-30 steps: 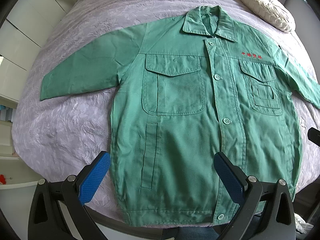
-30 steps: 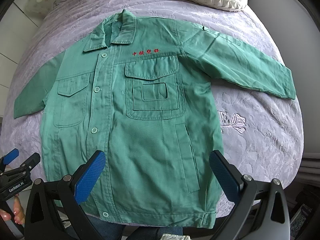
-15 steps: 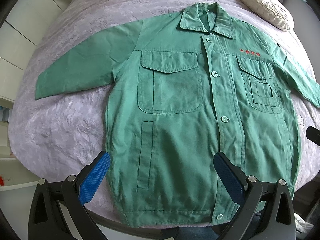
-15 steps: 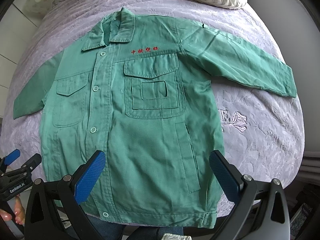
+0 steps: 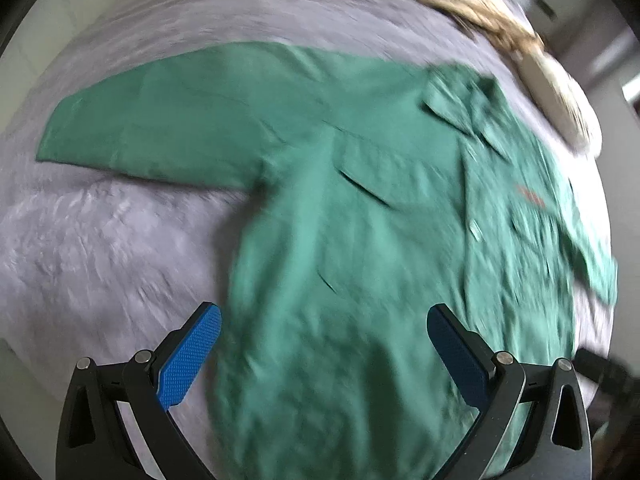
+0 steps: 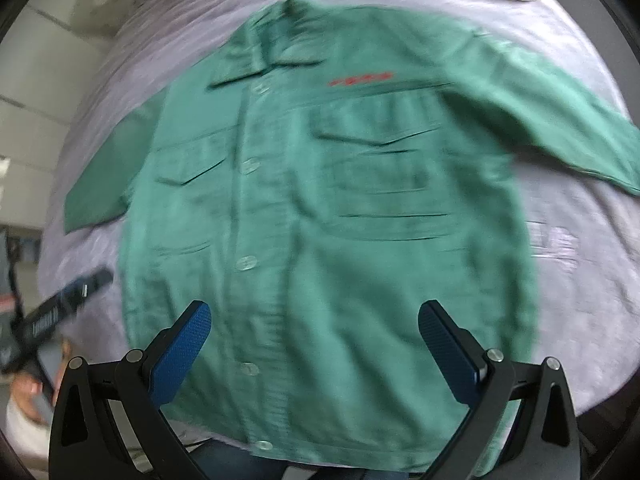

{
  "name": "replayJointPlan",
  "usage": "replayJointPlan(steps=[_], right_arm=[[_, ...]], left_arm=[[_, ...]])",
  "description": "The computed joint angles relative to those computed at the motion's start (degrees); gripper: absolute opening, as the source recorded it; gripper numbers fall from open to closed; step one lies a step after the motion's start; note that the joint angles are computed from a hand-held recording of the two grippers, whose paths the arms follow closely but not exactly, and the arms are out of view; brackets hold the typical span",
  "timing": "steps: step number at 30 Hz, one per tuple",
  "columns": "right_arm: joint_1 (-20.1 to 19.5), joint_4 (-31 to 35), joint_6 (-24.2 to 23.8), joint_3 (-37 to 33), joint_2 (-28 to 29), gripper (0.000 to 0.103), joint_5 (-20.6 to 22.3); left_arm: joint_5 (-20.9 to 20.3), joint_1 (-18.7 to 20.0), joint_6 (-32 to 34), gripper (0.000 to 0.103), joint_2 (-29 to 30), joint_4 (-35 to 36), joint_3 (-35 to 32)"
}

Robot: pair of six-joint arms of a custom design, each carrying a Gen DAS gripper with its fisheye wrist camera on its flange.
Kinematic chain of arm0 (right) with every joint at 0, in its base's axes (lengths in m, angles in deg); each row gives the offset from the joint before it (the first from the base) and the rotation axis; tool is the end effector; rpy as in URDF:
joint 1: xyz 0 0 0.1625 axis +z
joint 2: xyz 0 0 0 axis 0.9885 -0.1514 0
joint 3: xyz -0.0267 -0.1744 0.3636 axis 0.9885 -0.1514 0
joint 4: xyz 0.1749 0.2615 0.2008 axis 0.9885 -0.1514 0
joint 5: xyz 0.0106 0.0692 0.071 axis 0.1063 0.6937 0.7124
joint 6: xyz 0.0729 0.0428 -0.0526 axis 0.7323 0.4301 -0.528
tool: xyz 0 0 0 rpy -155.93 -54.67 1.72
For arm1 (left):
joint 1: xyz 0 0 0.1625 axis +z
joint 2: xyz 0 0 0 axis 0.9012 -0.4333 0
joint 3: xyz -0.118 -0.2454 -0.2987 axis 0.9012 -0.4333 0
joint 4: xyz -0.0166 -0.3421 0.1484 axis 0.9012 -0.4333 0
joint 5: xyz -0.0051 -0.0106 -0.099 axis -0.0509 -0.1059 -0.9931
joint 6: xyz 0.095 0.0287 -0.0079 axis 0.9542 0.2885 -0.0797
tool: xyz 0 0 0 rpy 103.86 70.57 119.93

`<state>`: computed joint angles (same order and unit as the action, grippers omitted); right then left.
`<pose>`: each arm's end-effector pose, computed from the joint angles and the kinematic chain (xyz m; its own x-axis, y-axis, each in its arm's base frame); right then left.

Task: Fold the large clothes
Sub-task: 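Grasp one side of the green jacket with the left gripper and fold it inward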

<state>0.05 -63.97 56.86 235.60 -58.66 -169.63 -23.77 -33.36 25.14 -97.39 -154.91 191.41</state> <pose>0.0511 -0.2107 0.2742 -0.7504 0.5564 0.3569 0.3602 0.7969 -0.4850 -0.2922 -0.3771 0.0235 -0.7779 0.3404 -0.5282 0.3746 0.9261 0.0452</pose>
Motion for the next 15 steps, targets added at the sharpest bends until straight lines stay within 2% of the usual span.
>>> replayJointPlan(steps=[5,8,9,11,12,13,15], right_arm=[[2.9,-14.5,-0.4,-0.1,19.0,0.103,2.2],[3.2,-22.5,-2.5,-0.9,29.4,0.103,3.3],[3.6,-24.0,-2.2,-1.5,32.6,0.103,2.9],[3.9,-26.5,-2.1,-2.9,37.3,0.103,3.7],[4.5,-27.9,-2.2,-3.7,39.5,0.103,3.9],[4.9,-28.9,-2.5,-4.2,41.0,0.103,3.7],[5.8,-30.2,-2.7,-5.7,44.1,0.103,3.5]], left_arm=[[7.8,9.7,5.4,0.103,-1.2,-9.0,0.1],[10.6,16.3,8.5,0.103,-1.0,-14.7,-0.9],[10.1,18.7,8.2,0.103,-0.8,-14.8,-1.9],[5.5,23.7,7.0,0.103,-0.6,-15.9,-3.6],[1.7,26.2,6.9,0.103,-0.3,-17.9,-3.8],[-0.7,27.7,7.5,0.103,0.0,-19.4,-4.0],[-2.8,28.8,9.6,0.103,0.9,-23.0,-3.9]])
